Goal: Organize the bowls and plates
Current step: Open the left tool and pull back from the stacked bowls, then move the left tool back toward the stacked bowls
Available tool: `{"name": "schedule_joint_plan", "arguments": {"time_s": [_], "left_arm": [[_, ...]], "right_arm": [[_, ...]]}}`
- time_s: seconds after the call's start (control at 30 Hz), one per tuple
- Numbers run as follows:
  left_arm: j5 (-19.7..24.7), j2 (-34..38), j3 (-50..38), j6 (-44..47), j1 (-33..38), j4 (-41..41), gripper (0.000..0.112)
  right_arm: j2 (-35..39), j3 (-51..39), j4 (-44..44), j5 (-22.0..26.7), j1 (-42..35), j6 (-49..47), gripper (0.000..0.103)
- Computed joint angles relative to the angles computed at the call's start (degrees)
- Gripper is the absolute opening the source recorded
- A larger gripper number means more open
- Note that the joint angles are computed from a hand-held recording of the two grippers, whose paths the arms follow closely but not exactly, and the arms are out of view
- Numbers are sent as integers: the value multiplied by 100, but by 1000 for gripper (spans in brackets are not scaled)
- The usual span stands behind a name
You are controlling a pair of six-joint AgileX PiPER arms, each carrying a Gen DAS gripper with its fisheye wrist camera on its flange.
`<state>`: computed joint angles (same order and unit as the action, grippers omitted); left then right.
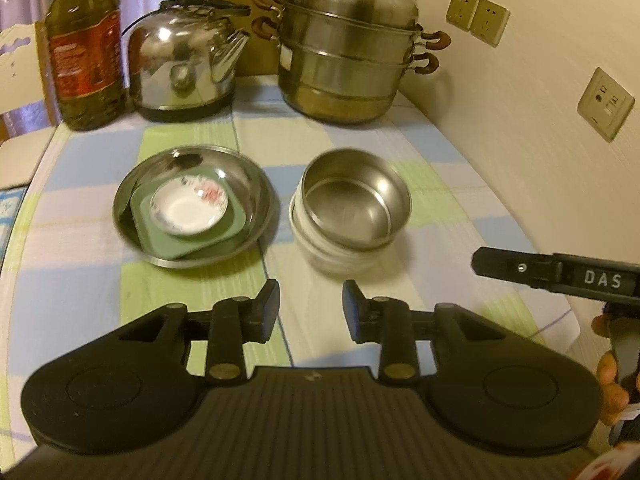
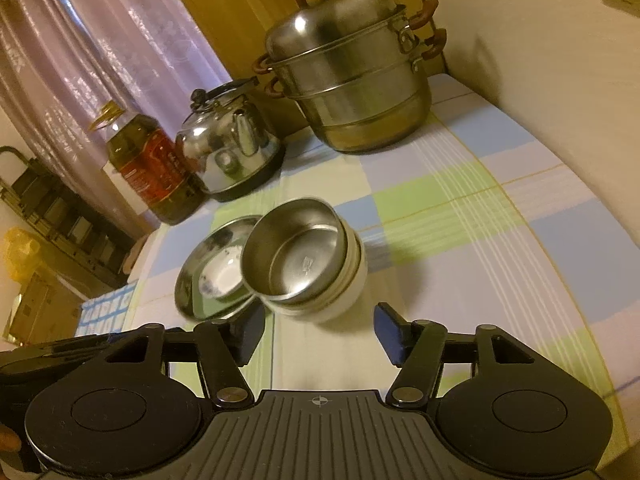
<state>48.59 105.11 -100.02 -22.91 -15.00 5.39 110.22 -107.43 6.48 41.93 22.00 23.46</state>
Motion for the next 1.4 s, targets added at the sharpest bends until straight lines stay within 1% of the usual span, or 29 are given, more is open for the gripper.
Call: {"name": "schedule_joint_plan", "arguments": {"time_s": [0.3, 0.67, 1.03, 1.17, 1.4], "left_arm": [[0, -986, 1291, -925, -420, 520, 31], [191, -1642, 2127, -2049, -1083, 1151, 31], [402, -1915, 2472, -2723, -1517, 1496, 31], [475, -1939, 2479, -2760, -1562, 1529, 31], [457, -1931, 2493, -2461, -1438, 1353, 31]], "right_arm": [[-1046, 1473, -79, -201, 231, -55, 65], [-1825, 2625, -75, -245, 470, -107, 65], [-2171, 3106, -174, -136, 601, -130, 66], [-2215, 3175, -126, -110, 619, -198, 66], [-2156, 3149, -221, -50, 672, -103, 66]]}}
